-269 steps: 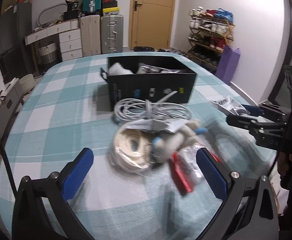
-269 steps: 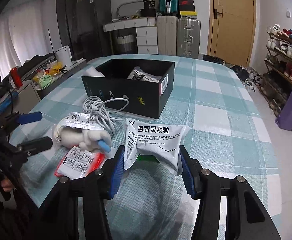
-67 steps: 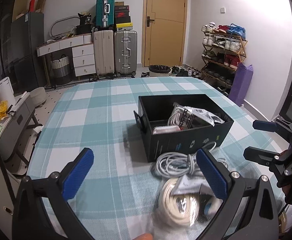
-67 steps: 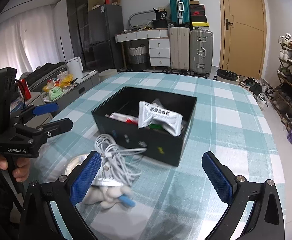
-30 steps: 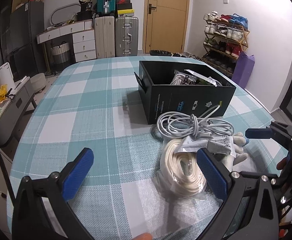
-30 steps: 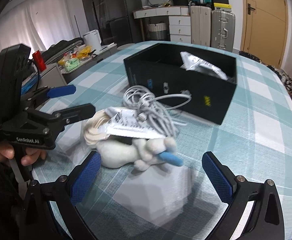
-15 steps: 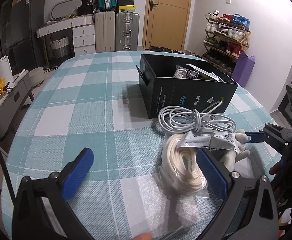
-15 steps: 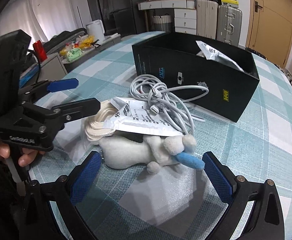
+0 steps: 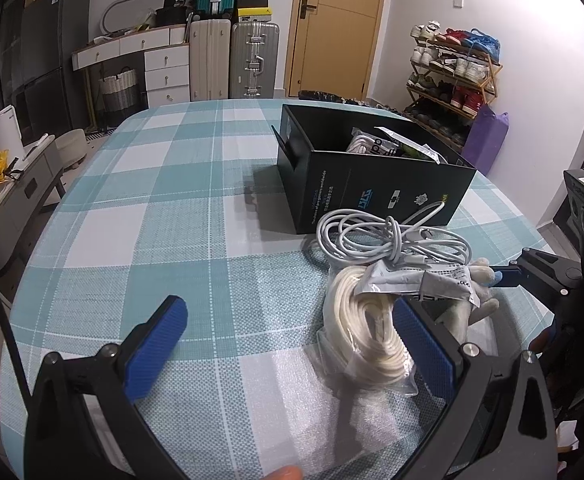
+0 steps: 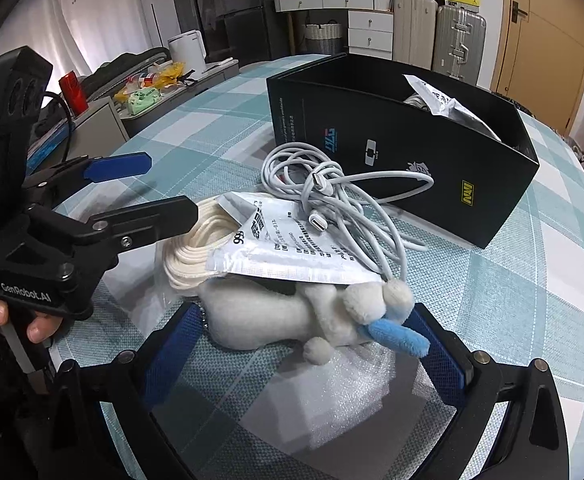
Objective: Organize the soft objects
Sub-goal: 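Grasp the white plush toy with the right gripper while the left gripper grasps the clear rope bag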
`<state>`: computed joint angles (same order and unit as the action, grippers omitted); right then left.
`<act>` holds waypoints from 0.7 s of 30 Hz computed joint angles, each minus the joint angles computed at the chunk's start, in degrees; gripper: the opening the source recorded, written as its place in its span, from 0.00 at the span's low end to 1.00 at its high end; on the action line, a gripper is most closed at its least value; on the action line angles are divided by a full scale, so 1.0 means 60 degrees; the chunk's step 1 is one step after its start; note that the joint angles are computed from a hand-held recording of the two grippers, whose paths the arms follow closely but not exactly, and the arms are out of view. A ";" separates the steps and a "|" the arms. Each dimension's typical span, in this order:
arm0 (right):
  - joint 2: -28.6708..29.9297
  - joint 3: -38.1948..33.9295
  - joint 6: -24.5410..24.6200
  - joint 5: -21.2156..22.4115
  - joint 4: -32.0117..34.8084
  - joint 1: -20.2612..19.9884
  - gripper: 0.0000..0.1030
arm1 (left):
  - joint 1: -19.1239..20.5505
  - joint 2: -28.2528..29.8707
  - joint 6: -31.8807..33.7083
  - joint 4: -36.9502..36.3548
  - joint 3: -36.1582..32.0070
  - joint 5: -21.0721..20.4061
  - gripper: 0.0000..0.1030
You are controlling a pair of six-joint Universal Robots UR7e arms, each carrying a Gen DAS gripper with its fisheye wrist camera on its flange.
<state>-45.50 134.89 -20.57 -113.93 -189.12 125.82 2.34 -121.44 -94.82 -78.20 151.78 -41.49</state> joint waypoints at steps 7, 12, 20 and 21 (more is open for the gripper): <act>-0.0132 0.0167 -0.0144 0.0139 -0.0127 -0.0043 0.92 | 0.0035 -0.0031 0.0062 -0.0023 -0.0004 -0.0003 1.00; -0.0275 0.0421 -0.0240 0.0136 -0.0394 -0.0092 0.92 | 0.0043 -0.0025 0.0073 -0.0033 -0.0001 -0.0006 1.00; -0.0776 0.0941 -0.0352 -0.0049 -0.0905 -0.0217 0.92 | 0.0135 0.0491 0.0618 -0.0521 0.0019 -0.0087 1.00; -0.0859 0.1030 -0.0367 -0.0101 -0.1009 -0.0253 0.92 | 0.0126 0.0667 0.0807 -0.0688 0.0019 -0.0096 1.00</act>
